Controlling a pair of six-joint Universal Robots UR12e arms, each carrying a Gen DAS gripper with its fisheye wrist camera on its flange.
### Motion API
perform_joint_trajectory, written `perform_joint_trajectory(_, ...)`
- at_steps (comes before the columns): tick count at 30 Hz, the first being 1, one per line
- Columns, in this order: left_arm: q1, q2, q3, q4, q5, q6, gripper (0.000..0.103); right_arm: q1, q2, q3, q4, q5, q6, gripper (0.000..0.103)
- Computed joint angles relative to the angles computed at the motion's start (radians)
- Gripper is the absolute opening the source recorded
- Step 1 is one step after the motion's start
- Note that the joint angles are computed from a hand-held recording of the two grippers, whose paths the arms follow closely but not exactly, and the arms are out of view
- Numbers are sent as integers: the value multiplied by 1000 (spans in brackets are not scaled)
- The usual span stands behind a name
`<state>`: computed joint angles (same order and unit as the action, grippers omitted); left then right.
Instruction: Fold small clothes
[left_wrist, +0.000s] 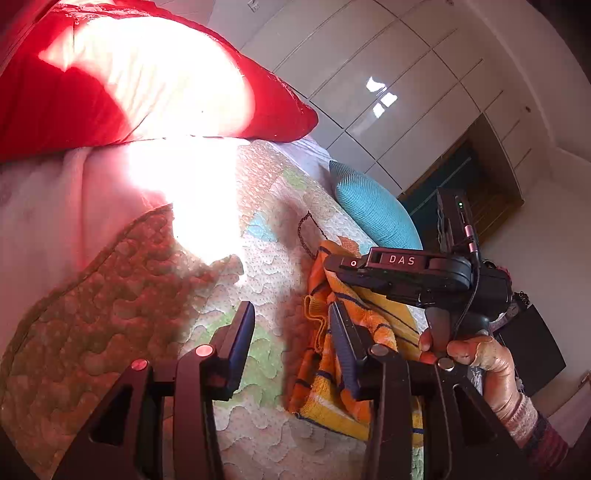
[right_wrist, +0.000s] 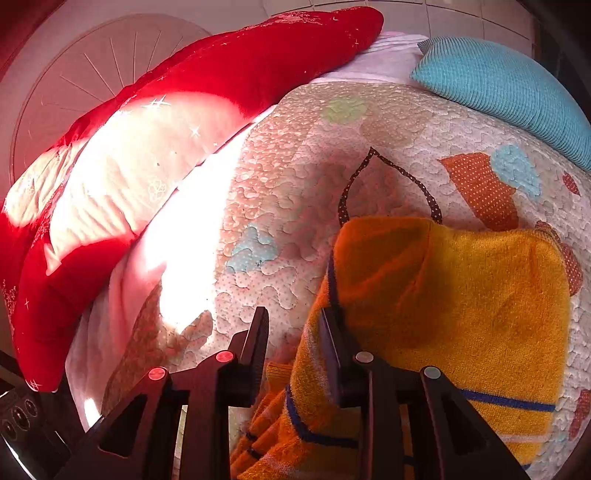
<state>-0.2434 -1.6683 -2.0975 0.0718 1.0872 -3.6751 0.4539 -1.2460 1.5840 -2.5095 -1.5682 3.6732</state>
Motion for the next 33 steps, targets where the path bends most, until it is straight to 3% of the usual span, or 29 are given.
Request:
perform_joint_trajectory(3,11,6,-11,43,-34,-5,57,9,-35,26,8,-58,-31,33)
perform_joint_trajectory(6,-8,-6,6,50,-35,41,70,22,-82,73,22,-147,-36,33)
perform_joint_trajectory(8,-28,-13,23,2,-9,87,71,28,-109,108,19,-181,-44,30)
perform_joint_trajectory(10,-59,-12,44,-105,60,150,71,35,-126,134,9,-191,-55,28)
perform_joint_trajectory(12,-93,-16,74,-236,157,200,50,40,-127,144,5,-173,-69,28)
perform_joint_trajectory(13,-101,-22,88,-299,185,209,23,45,-121,142,6,-177,-75,28)
perform_joint_trajectory(14,-99,-26,95,-347,186,203,10,51,-110,135,7,-178,-79,28)
perform_joint_trajectory(16,-88,-36,99,-388,167,169,10,58,-85,117,19,-172,-78,28)
perform_joint_trajectory(18,-73,-35,91,-379,133,149,10,65,-61,100,23,-173,-81,25)
perform_joint_trajectory(21,-64,-21,73,-331,137,129,10,70,-41,85,3,-163,-86,23)
perform_joint_trajectory(26,-54,-8,51,-232,131,94,11,35,-56,101,-36,-18,-84,23)
perform_joint_trajectory(27,-55,-6,48,-213,123,103,14,27,-66,110,-48,-2,-84,23)
perform_joint_trajectory(29,-65,-6,50,-202,115,134,38,12,-91,134,-81,-4,-70,24)
perform_joint_trajectory(33,-87,-21,69,-239,135,157,41,-9,-144,178,-87,-103,-15,26)
